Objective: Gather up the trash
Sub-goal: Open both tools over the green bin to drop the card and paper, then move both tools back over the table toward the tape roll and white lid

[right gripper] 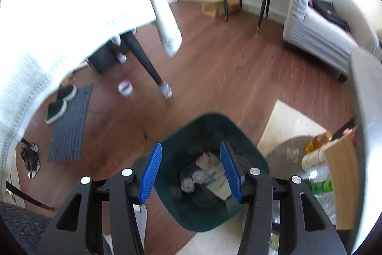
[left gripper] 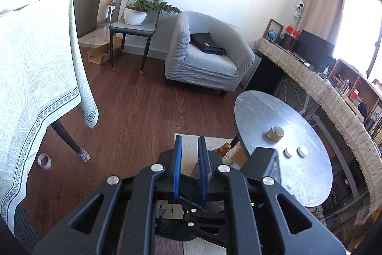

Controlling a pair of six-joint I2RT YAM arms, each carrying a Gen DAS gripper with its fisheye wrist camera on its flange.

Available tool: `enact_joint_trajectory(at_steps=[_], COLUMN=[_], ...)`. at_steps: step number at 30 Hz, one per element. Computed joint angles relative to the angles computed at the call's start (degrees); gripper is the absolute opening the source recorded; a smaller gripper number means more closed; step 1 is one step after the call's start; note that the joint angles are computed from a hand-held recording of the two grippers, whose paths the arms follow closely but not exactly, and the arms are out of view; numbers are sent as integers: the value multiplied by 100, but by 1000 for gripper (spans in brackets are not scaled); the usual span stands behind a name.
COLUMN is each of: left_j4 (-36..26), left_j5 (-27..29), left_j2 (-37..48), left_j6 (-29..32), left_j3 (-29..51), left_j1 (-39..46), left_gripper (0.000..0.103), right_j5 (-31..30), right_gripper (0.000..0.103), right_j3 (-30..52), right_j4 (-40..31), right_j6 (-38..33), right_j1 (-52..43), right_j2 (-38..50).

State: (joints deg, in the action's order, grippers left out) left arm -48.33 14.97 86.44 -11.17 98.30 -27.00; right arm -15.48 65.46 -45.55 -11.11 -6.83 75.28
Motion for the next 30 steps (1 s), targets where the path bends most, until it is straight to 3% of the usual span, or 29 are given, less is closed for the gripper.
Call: enact_joint_trajectory(at_steps=[5,7,11,17,30], left_j4=[199,384,665,621,667], left_j5=[-100,-178,-326,-558,-912], left_j2=[-64,-130,-205,30,791], left_j6=[-155,-270,-400,-413,-543], left_j3=[-56,-150,-226,-25,599], left_j1=[-115,-193,-409,-809,-1612], left_gripper=[25,36,39,44,67], right_j5=[-267,-411,-744,-1215,-1955], right_gripper=[52,52,52,52,54], right_j3=[270,356,533,779,1205], right_j4=[-122,-165,-327,-614,-1068], right_j6=[-111,-142,-269,-615,-1667], right_j1=[-405,-622,-1128,-1888,-3957], right_j2=[-319,-411,-528,-636,-388])
